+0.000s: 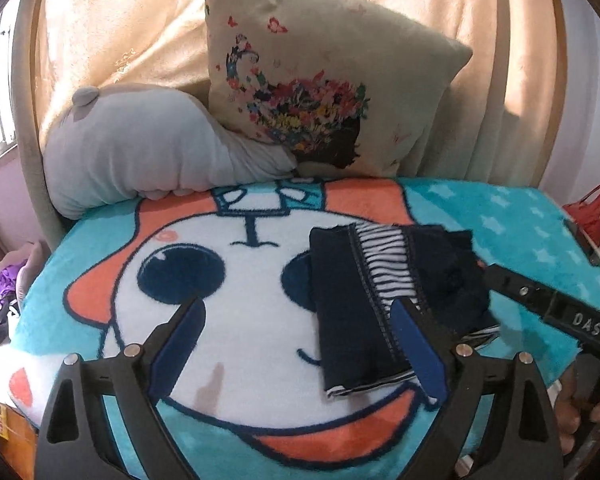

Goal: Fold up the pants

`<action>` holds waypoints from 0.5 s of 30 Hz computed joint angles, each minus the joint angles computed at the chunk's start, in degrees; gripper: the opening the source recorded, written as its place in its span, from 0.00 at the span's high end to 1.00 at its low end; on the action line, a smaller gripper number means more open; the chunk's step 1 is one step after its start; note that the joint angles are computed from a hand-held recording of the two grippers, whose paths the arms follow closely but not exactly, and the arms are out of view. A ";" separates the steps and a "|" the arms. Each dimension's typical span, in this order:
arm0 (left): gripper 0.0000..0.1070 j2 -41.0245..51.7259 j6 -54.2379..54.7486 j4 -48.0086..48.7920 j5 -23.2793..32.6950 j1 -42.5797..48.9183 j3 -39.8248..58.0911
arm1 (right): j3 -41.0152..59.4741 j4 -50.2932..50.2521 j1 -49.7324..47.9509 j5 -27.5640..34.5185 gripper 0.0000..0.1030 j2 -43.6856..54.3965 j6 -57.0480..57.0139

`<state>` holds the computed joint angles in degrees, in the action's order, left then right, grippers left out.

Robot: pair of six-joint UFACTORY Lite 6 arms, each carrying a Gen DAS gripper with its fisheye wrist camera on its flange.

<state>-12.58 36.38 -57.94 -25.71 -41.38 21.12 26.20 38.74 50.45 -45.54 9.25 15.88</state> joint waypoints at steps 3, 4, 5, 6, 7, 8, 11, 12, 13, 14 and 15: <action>0.13 3.02 -4.47 4.71 1.45 1.82 1.19 | 0.07 -1.60 -1.12 -0.28 0.38 1.09 1.66; 0.13 4.31 -5.46 5.91 2.14 2.54 1.93 | 0.07 -2.39 -1.69 -0.34 0.38 1.44 2.33; 0.13 5.08 -6.38 7.01 2.71 3.07 2.39 | 0.01 -2.91 -2.08 -0.43 0.38 1.67 2.80; 0.13 5.79 -7.16 7.85 3.09 3.45 2.79 | -0.02 -3.78 -2.68 -0.56 0.38 2.00 3.47; 0.13 6.67 -7.47 8.22 3.46 3.84 3.35 | -0.04 -4.54 -3.16 -0.70 0.38 2.28 4.04; 0.13 7.51 -7.81 8.72 3.90 4.23 3.90 | 0.08 -5.27 -3.69 -0.76 0.38 2.70 4.58; 0.13 9.00 -7.52 8.60 4.12 4.34 4.89 | 0.59 -7.82 -5.45 -0.60 0.37 4.02 6.48; 0.13 9.23 -7.30 8.43 4.04 4.16 5.08 | 0.79 -9.07 -6.19 -0.52 0.37 4.49 7.25; 0.13 9.35 -7.21 8.49 4.19 4.20 5.29 | 1.14 -10.34 -6.91 -0.40 0.37 5.17 8.14; 0.13 9.44 -7.20 8.58 4.35 4.22 5.45 | 1.29 -10.91 -7.14 -0.51 0.37 5.66 8.68; 0.13 9.45 -7.42 8.99 4.66 4.45 5.63 | 1.56 -12.28 -7.82 -0.60 0.37 6.31 9.50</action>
<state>-3.13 28.96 -48.96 -21.05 -36.93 26.75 27.76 26.46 42.63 -46.14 15.56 25.38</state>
